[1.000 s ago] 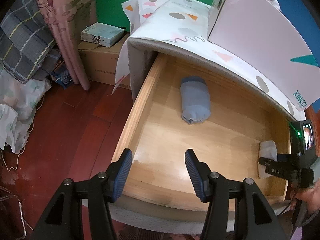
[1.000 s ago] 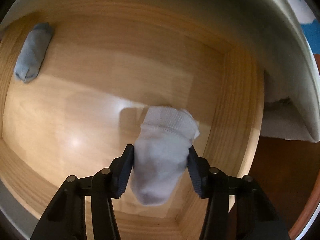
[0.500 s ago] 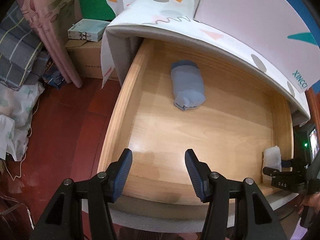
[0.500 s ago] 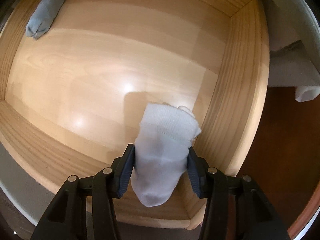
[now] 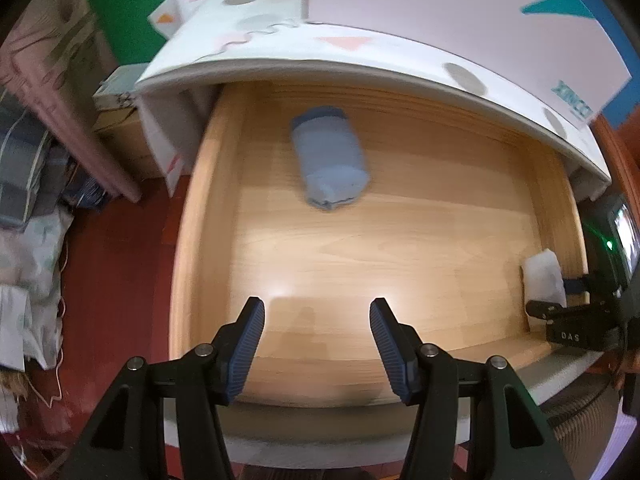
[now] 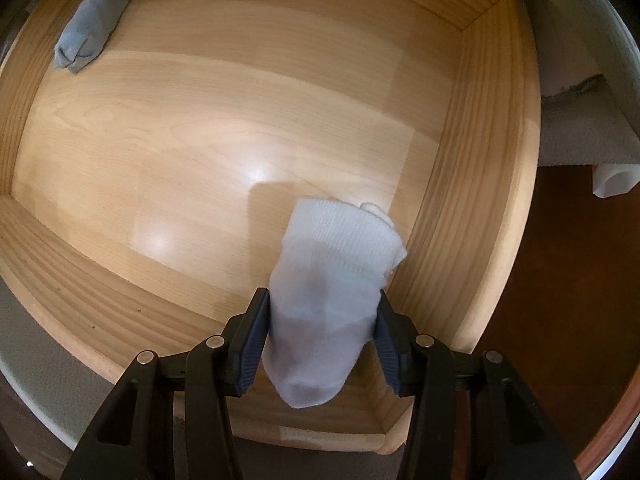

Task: Take underwear out of drawer
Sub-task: 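Move the left tool into the drawer toward the blue rolled sock while the right holds the white sock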

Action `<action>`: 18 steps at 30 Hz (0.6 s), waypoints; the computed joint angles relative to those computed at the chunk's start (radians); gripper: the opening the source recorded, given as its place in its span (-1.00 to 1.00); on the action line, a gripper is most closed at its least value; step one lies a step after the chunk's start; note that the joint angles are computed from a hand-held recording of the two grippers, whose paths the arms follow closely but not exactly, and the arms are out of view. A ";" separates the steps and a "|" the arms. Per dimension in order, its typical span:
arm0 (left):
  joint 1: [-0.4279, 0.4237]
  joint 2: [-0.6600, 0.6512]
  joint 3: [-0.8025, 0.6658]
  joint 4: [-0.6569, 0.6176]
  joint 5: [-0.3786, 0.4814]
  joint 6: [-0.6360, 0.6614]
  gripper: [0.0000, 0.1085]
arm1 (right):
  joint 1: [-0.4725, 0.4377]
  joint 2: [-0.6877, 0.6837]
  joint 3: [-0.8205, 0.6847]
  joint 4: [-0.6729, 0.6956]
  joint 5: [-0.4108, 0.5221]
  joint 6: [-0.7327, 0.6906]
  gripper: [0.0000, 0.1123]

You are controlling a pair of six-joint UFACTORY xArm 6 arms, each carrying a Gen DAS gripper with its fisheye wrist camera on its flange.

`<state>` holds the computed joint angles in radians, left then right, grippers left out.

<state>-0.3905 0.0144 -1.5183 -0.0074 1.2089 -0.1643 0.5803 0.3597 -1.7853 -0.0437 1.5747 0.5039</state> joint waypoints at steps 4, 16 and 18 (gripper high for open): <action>-0.011 0.002 0.003 -0.016 -0.068 0.049 0.03 | -0.009 -0.022 0.021 0.005 -0.003 0.000 -0.18; -0.023 0.096 -0.087 0.057 -0.074 0.216 0.03 | -0.014 -0.074 0.082 0.009 -0.023 -0.016 -0.18; -0.028 0.069 -0.040 0.142 -0.129 0.281 0.03 | -0.014 -0.077 0.085 0.010 -0.023 -0.017 -0.18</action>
<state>-0.4189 0.0838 -1.5579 0.1349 1.0803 0.1166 0.5663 0.2828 -1.6999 -0.0340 1.5517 0.4866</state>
